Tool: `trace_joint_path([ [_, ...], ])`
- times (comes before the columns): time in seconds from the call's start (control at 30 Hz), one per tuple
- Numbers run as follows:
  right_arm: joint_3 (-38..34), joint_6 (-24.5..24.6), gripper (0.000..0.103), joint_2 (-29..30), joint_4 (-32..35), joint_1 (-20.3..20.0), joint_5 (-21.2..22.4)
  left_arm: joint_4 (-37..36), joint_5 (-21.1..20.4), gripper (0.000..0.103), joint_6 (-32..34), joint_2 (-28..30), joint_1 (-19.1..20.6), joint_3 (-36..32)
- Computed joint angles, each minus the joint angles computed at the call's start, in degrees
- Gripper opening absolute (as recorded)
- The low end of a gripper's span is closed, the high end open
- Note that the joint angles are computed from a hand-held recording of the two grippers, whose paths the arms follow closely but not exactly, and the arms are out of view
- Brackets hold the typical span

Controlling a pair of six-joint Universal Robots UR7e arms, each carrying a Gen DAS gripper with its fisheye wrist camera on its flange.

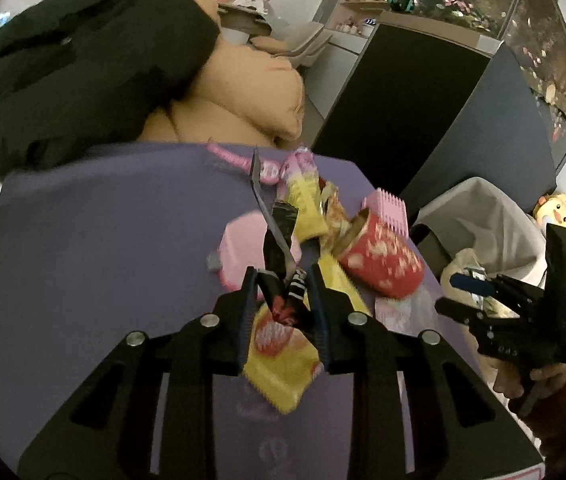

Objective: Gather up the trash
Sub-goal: 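Grasp the pink printed wrapper with the right gripper while the left holds the black wrapper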

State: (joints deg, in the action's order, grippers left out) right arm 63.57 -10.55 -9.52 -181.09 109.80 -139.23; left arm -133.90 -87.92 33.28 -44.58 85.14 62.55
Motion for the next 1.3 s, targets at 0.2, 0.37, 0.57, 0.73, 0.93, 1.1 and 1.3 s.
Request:
trace_joint_path([
  [0.2, -0.8, 8.3, 0.053, 1.7, 5.0, 1.1, 1.9, -0.8, 0.3, 0.025, -2.1, -2.7, 1.6, 4.1],
  [0.37, -4.7, 11.6, 0.053, 5.1, 4.8, 1.1, 6.0, -3.2, 1.7, 0.025, -4.8, -4.8, 2.5, 6.8],
  [0.57, -12.2, 8.0, 0.053, 9.8, 11.6, 2.5, 0.5, -4.3, 3.4, 0.025, -7.6, -7.4, 3.5, 9.4],
  [0.73, -5.7, 9.7, 0.053, 6.6, 10.9, 3.1, -2.4, -3.2, 1.7, 0.025, -7.8, -9.0, 4.0, 11.3],
  [0.93, 5.6, 13.5, 0.053, 0.2, 6.3, 2.2, 0.5, -1.8, -0.2, 0.025, -7.0, -9.7, 3.6, 12.9],
  [1.1, 10.0, 16.8, 0.053, -2.5, 3.2, 1.2, 5.9, -1.6, -0.4, 0.025, -7.0, -9.9, 3.4, 13.4],
  [1.3, 7.3, 15.6, 0.053, -0.6, 0.9, 2.2, 4.0, -1.5, 0.1, 0.025, -7.4, -9.9, 3.5, 13.5],
])
